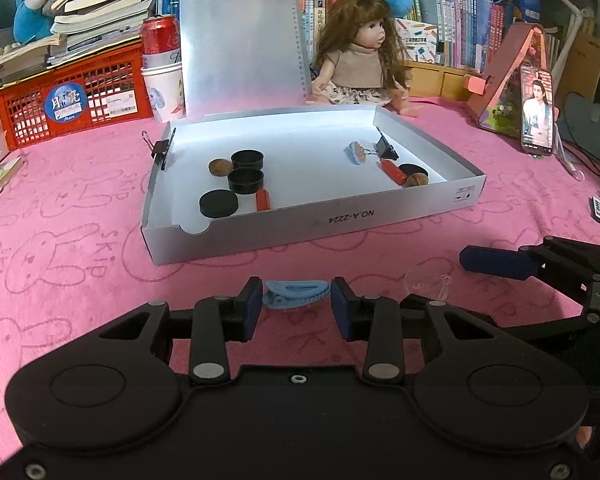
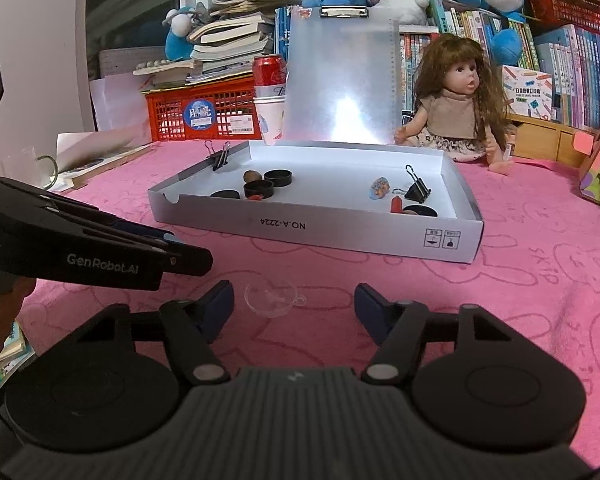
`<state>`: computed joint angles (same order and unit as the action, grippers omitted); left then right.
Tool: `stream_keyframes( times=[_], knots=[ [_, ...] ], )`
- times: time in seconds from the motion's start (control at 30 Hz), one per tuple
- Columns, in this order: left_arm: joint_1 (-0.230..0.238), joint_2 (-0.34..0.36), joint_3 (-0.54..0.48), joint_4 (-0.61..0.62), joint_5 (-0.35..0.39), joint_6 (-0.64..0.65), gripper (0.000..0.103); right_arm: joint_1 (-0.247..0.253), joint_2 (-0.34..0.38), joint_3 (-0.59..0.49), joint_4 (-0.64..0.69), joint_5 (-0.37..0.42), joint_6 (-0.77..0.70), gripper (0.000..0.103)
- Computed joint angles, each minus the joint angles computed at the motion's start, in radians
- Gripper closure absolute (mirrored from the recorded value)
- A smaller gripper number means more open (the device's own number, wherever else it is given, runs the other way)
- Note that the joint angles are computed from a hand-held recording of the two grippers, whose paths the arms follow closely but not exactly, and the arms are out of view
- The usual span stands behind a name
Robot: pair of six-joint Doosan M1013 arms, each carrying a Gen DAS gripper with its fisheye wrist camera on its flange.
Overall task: Organize rigid objects
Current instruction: 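Grasp the small clear plastic cup with the right tool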
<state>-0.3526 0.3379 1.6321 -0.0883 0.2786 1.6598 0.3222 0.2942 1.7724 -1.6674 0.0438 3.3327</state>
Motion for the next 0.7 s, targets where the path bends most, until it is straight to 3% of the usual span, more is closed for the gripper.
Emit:
stream_keyframes(
  times=[0.1, 0.4, 0.5, 0.7],
  knots=[
    [0.001, 0.001, 0.001, -0.002, 0.001, -0.005, 0.067, 0.006, 0.001, 0.0, -0.064, 0.017, 0.063, 0.029],
    [0.002, -0.002, 0.011, 0.047, -0.022, -0.079, 0.067, 0.076, 0.005, 0.015, -0.167, 0.218, 0.259, 0.037],
    [0.004, -0.003, 0.013, 0.076, -0.029, -0.114, 0.067, 0.101, 0.015, 0.009, -0.141, 0.292, 0.284, 0.038],
    [0.008, -0.005, 0.014, 0.094, -0.032, -0.151, 0.067, 0.128, 0.038, -0.024, 0.01, 0.346, 0.225, 0.049]
  ],
)
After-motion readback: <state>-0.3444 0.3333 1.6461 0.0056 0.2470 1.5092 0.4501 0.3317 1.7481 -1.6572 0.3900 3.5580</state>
